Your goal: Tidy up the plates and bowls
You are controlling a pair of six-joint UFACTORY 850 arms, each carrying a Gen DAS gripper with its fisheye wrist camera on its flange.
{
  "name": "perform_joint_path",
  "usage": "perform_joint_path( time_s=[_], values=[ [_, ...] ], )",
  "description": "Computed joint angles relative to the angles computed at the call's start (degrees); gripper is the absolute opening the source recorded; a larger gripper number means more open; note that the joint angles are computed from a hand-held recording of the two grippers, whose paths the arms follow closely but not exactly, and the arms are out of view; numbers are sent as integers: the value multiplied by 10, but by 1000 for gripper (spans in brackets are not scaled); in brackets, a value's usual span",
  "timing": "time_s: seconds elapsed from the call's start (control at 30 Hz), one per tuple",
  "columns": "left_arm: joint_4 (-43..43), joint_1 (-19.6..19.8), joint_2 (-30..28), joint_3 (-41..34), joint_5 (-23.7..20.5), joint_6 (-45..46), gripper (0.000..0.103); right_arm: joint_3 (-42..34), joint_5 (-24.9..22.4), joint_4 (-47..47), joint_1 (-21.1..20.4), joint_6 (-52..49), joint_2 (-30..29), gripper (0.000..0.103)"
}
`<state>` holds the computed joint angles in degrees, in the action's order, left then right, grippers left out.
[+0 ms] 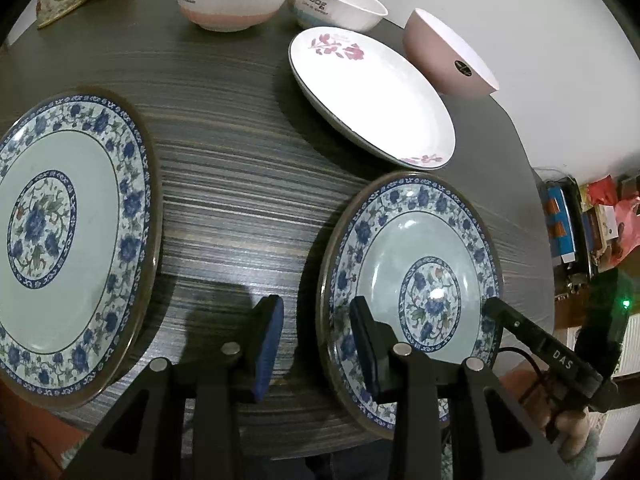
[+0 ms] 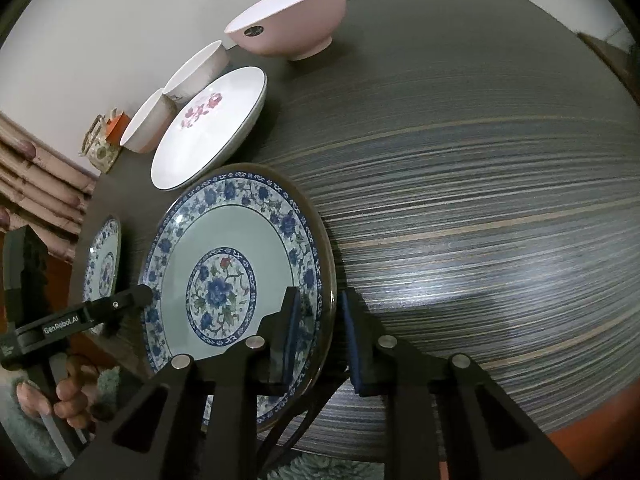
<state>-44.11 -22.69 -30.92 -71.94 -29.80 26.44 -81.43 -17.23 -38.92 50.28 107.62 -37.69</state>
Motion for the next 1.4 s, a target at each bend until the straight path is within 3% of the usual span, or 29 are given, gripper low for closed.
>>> perform_joint_path(
  time_s=[0.5,0.77,1.4],
  values=[
    [-19,-2,-6,-8,-14,36,33,17,49,-62,-7,77,4,19],
    [27,-17,-3,-7,5,6,22,15,41,-38,-9,50,3,17],
    [37,-12,16,9,14,-4,22,4,28,-21,-1,13,4,16]
  ],
)
